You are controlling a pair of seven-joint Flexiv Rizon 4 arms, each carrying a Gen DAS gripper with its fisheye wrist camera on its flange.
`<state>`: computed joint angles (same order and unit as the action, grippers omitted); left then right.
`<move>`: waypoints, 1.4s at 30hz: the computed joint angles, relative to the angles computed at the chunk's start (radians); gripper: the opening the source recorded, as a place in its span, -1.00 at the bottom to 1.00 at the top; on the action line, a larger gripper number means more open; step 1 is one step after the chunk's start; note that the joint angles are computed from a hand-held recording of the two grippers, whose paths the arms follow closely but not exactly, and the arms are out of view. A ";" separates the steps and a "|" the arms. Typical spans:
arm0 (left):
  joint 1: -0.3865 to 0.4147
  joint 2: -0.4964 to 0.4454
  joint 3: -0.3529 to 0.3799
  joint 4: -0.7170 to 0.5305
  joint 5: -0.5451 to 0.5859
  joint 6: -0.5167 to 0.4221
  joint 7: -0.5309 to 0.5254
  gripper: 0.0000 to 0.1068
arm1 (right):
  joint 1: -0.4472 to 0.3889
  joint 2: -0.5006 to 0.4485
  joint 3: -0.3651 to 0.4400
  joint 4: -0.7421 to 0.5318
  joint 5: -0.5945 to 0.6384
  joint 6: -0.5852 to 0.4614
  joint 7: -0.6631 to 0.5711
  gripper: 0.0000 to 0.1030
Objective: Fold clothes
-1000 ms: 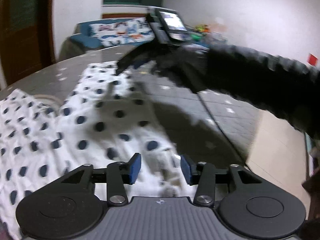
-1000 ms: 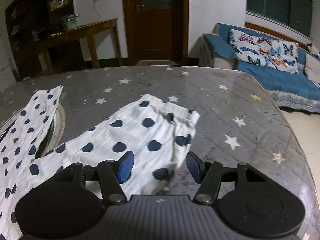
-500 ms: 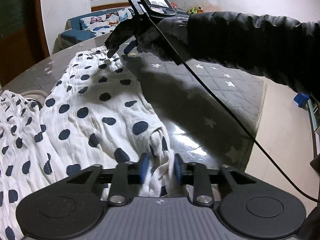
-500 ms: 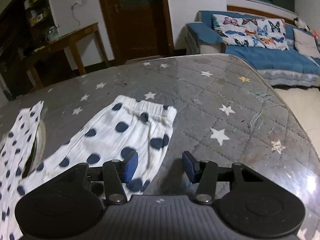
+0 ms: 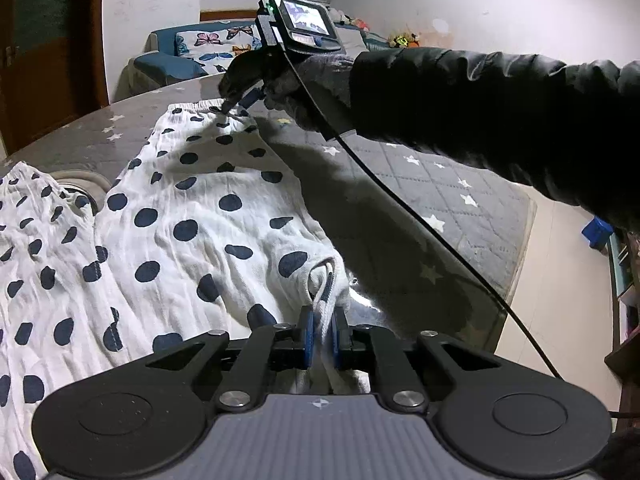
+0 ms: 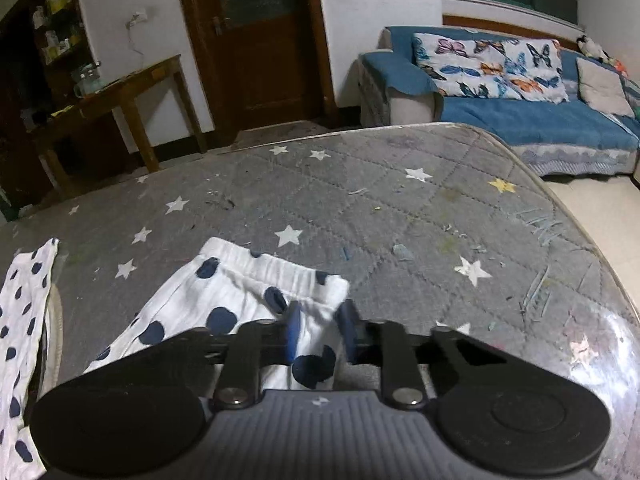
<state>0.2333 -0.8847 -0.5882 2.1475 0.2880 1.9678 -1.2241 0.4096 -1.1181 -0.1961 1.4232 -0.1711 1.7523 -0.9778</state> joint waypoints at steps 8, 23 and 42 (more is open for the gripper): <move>0.073 -0.011 -0.043 0.032 0.038 0.056 -0.053 -0.85 | 0.050 0.035 -0.063 0.020 0.040 0.002 0.040 -0.87; 0.270 0.009 -0.075 0.141 0.197 0.214 -0.260 -0.86 | 0.160 0.065 -0.122 -0.098 -0.012 -0.066 0.095 -0.90; 0.422 0.021 0.095 0.239 0.362 0.392 -0.554 -0.86 | 0.230 -0.264 0.040 -0.803 -0.294 -0.473 0.154 -0.90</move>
<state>0.6552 -0.8635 -0.4935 2.3866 0.6502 2.3596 -1.7785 0.6399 -1.3822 -0.1564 0.6202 -0.4653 1.2792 -0.8236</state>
